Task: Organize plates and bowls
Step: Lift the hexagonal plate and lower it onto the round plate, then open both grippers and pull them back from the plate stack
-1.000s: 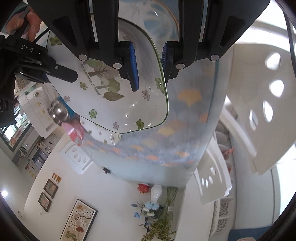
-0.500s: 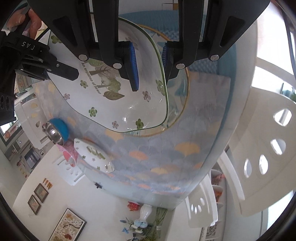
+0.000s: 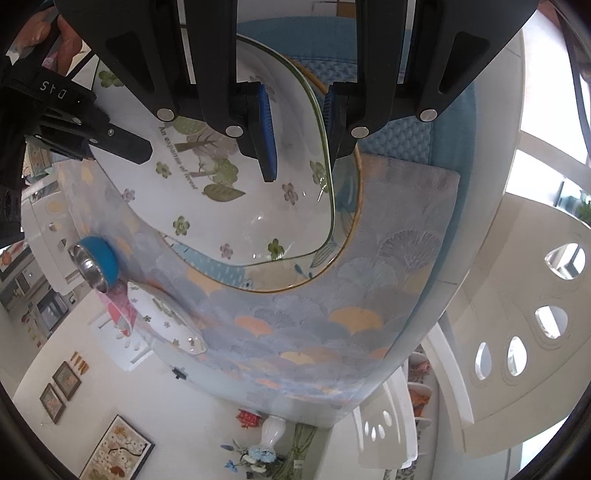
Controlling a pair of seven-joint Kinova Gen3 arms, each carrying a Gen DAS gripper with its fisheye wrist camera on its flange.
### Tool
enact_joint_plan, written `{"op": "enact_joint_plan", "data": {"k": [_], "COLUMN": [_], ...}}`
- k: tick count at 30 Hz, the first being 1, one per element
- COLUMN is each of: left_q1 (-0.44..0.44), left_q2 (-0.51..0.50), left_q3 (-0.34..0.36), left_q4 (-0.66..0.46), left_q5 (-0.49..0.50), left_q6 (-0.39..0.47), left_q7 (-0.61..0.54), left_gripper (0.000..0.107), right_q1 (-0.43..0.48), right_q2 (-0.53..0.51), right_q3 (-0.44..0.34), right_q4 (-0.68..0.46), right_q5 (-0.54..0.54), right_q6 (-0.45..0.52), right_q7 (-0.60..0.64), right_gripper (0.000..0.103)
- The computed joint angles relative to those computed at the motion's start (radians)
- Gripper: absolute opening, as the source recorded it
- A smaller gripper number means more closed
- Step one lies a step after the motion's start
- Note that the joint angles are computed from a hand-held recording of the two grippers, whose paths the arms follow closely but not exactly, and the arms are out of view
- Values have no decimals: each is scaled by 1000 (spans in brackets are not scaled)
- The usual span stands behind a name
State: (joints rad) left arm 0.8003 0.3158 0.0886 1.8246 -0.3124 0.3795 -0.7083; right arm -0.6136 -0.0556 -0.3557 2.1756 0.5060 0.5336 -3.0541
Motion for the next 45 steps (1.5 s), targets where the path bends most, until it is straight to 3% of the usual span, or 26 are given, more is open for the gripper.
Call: {"op": "enact_joint_plan", "data": {"k": [11, 17, 21, 29, 31, 36, 45], "left_q1": [-59, -139, -138, -53, -10, -22, 31], "left_q2": [38, 35, 25, 38, 39, -1, -104], "left_q3": [40, 101, 90, 34, 7, 27, 79], "left_q4": [-67, -89, -98, -152, -169, -160, -207], "left_q5": [66, 175, 204, 78, 13, -25, -239], "left_q6": [76, 124, 152, 230, 272, 291, 360], "left_q7": [-75, -180, -193, -98, -47, -12, 91], "left_gripper": [19, 21, 21, 23, 23, 23, 23], "right_q1": [-78, -88, -107, -104, -114, -124, -39], "right_q2": [73, 74, 83, 71, 82, 49, -135], "right_q3": [16, 38, 35, 41, 32, 30, -54], "right_q4": [-73, -92, -111, -126, -148, -138, -144], "right_q5": [77, 35, 45, -5, 2, 0, 1], "right_q6": [134, 160, 202, 224, 268, 274, 360], "right_q7": [-59, -31, -56, -46, -30, -1, -48], "right_gripper": [31, 30, 30, 30, 30, 30, 30]}}
